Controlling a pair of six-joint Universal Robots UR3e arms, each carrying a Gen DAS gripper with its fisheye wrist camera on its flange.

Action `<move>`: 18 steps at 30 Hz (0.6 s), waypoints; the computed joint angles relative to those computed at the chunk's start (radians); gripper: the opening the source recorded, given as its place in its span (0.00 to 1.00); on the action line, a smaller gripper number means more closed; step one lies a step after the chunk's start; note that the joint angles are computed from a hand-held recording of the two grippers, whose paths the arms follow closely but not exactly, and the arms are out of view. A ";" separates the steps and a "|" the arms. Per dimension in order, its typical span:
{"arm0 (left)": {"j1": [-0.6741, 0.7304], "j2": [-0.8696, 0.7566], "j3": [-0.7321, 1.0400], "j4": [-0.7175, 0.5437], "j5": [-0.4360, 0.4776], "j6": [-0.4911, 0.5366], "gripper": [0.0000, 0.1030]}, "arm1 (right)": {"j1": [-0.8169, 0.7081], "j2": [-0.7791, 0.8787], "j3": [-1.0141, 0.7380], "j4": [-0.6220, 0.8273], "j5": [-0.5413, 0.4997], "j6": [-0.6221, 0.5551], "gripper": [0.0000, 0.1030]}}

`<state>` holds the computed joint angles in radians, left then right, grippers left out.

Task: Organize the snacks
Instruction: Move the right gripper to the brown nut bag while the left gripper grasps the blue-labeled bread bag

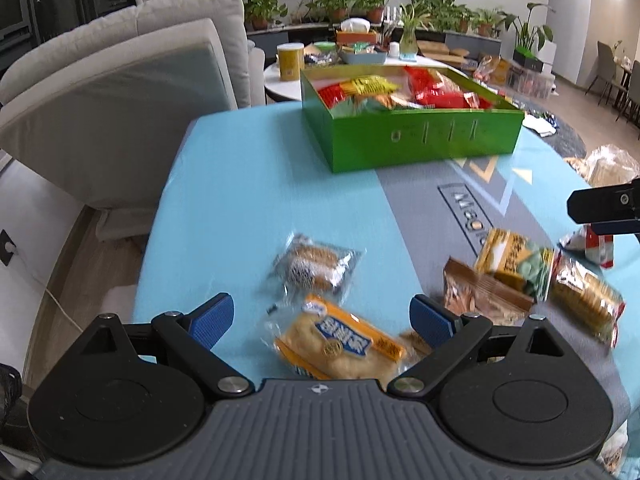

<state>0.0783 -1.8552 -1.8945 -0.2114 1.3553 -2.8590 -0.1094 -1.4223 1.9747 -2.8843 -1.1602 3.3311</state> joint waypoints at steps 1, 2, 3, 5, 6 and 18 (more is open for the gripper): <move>-0.003 -0.001 -0.002 -0.001 0.004 -0.003 0.92 | 0.004 0.005 0.000 0.001 0.000 0.001 0.68; -0.006 -0.002 -0.005 -0.003 0.009 -0.005 0.92 | 0.009 0.009 0.002 0.002 0.001 0.001 0.68; -0.009 -0.004 -0.004 -0.007 0.013 -0.006 0.92 | 0.013 0.012 0.005 0.003 0.002 -0.001 0.68; -0.015 -0.010 0.004 -0.018 0.019 -0.010 0.92 | 0.020 0.011 0.012 0.010 0.004 -0.010 0.68; -0.015 -0.010 0.006 -0.024 0.019 -0.012 0.92 | 0.024 0.011 0.014 0.015 0.005 -0.016 0.68; 0.002 -0.006 -0.001 -0.052 -0.015 -0.009 0.91 | 0.042 0.014 0.023 0.065 0.019 -0.054 0.68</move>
